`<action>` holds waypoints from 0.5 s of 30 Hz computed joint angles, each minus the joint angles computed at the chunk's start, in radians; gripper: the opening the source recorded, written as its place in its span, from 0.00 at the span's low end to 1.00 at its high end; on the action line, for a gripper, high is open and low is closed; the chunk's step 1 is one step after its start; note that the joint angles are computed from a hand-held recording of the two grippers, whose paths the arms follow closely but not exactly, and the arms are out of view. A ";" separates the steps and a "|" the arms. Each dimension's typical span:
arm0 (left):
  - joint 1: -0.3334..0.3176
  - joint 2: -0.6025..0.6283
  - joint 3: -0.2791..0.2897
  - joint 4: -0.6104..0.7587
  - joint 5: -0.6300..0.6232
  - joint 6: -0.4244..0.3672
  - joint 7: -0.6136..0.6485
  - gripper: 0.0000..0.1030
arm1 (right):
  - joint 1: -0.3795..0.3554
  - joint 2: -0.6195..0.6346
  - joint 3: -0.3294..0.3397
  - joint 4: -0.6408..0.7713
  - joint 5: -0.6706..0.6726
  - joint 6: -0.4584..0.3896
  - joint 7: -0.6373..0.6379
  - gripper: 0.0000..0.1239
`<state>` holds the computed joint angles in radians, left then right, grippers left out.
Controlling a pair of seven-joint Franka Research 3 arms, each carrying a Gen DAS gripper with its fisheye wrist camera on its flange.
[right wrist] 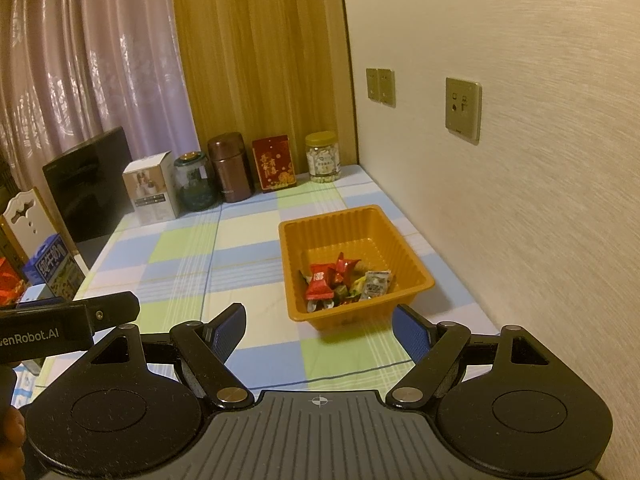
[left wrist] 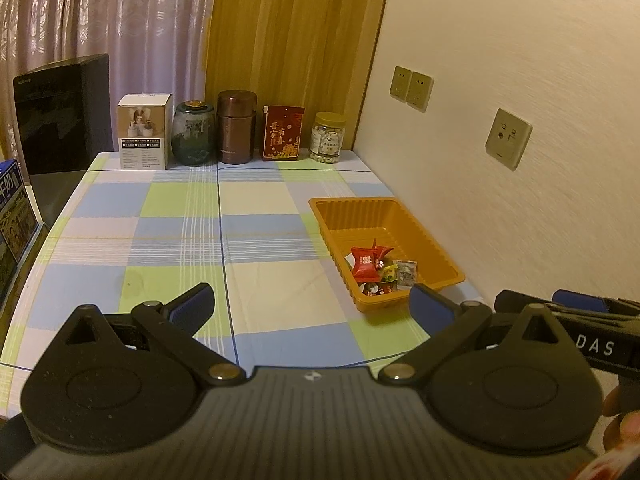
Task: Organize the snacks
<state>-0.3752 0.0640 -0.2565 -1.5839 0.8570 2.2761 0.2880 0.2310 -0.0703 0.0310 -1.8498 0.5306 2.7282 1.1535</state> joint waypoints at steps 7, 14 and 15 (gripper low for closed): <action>-0.001 0.000 0.000 0.000 -0.001 -0.001 0.003 1.00 | 0.001 0.001 0.000 0.001 -0.002 -0.001 0.002 0.65; 0.000 -0.001 0.001 -0.002 -0.003 0.000 0.007 1.00 | 0.001 0.000 0.000 0.000 0.000 0.001 0.002 0.65; 0.001 -0.002 0.001 -0.003 -0.004 0.000 0.007 1.00 | 0.001 0.001 0.000 0.001 -0.001 0.001 0.003 0.65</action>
